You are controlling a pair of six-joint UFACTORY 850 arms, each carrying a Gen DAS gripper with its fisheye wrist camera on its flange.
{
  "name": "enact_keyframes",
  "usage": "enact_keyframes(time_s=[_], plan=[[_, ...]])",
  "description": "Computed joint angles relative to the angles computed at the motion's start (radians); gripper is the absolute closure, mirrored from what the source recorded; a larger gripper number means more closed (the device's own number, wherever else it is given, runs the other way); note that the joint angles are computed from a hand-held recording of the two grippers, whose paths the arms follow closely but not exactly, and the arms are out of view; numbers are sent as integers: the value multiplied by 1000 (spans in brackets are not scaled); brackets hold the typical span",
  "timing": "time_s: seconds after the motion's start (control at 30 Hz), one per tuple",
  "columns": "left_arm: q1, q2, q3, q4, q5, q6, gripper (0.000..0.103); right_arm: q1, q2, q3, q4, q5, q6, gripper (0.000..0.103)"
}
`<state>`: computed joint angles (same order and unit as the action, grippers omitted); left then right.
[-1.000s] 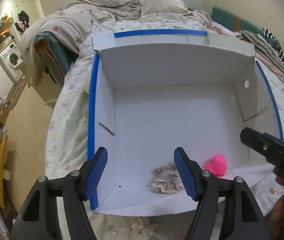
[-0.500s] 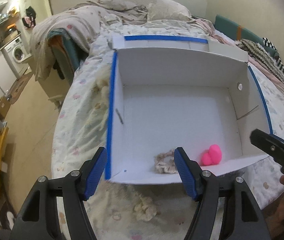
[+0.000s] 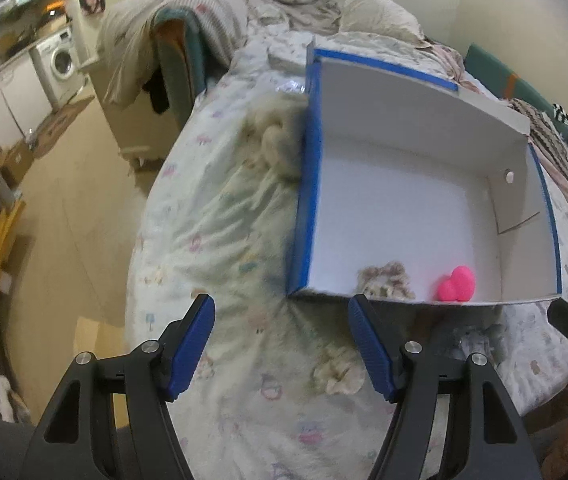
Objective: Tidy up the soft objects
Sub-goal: 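Withdraw both grippers from the box toward the remaining items, then grasp the white lace cloth with the left gripper while the right gripper grasps the clear plastic bag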
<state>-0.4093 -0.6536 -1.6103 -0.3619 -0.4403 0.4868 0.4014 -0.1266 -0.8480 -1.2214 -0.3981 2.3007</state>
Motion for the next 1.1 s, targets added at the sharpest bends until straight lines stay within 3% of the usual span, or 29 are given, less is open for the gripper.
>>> enact_keyframes(time_s=[0.17,0.27,0.33,0.67,0.77,0.8,0.87,0.93,1.03,1.1], plan=[[18,-28,-12,-44,-56,44,37,-8,-23,-3,69,40,-74,0],[18,-59,-38,-77,-132,81,37,-18,-36,-9,128,48,-135,0],[5,-79,-54,-60,-175,81,37,-31,-37,-2,121,77,-106,0],[-64,-139,-83,127,-227,-42,37,-94,-8,68,156,202,-48,0],[-75,-148,-86,174,-232,-71,55,-118,-10,86,202,261,-60,0],[-80,-153,-88,184,-237,-75,67,-120,-12,87,239,259,-93,1],[-84,-165,-99,195,-263,-74,75,-124,-16,83,339,242,-188,1],[-83,-168,-100,193,-269,-69,89,-132,-19,85,416,241,-257,1],[-76,-157,-94,161,-261,-35,92,-141,-22,96,513,243,-326,6],[-65,-140,-85,119,-245,-7,92,-152,-20,110,585,281,-386,18]])
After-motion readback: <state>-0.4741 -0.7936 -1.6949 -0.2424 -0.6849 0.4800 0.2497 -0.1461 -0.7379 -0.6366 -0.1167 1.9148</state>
